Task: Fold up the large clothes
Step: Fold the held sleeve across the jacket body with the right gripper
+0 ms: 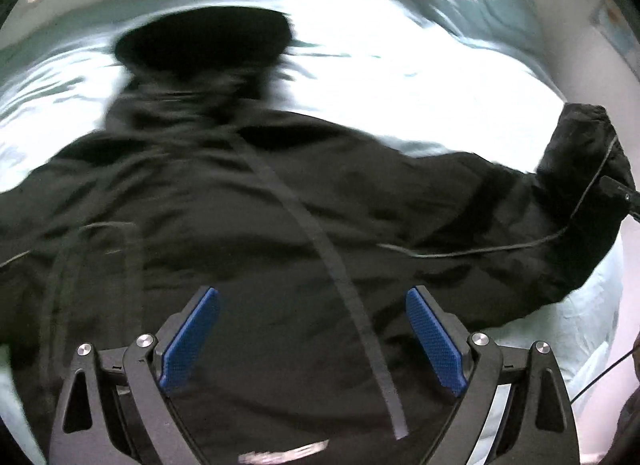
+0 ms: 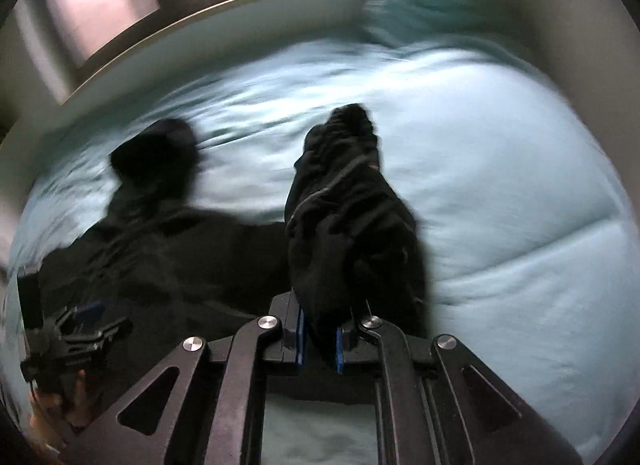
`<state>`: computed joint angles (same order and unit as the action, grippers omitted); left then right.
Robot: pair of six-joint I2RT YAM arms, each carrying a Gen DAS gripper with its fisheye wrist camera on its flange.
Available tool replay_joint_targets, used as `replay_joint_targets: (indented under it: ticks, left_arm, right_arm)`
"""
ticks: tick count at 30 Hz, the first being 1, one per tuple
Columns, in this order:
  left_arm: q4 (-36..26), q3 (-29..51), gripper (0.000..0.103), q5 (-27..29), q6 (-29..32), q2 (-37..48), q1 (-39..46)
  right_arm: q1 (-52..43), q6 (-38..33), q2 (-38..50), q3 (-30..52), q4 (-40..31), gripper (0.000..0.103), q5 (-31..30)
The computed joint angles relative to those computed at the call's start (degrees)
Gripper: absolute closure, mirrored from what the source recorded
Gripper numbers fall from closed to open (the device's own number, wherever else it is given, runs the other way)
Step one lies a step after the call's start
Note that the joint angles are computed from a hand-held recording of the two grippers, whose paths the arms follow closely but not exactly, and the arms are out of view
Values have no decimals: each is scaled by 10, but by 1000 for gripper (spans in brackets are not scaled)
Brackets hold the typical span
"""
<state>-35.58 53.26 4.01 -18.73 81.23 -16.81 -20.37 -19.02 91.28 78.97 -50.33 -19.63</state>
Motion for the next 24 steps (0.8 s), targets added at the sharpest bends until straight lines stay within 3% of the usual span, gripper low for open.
replay_joint_targets:
  ticks: [6, 12, 18, 24]
  left_arm:
    - [-33, -63, 8, 39, 106, -93, 201]
    - [-75, -76, 8, 95, 247, -131, 413]
    - [-76, -76, 8, 129, 348, -95, 571]
    - [-55, -78, 8, 140, 390, -38, 663]
  right_arm:
    - [224, 92, -19, -36, 31, 91, 49]
    - [440, 183, 56, 3, 62, 91, 99]
    - [586, 234, 229, 131, 58, 91, 125]
    - [653, 254, 423, 289, 18, 87, 135]
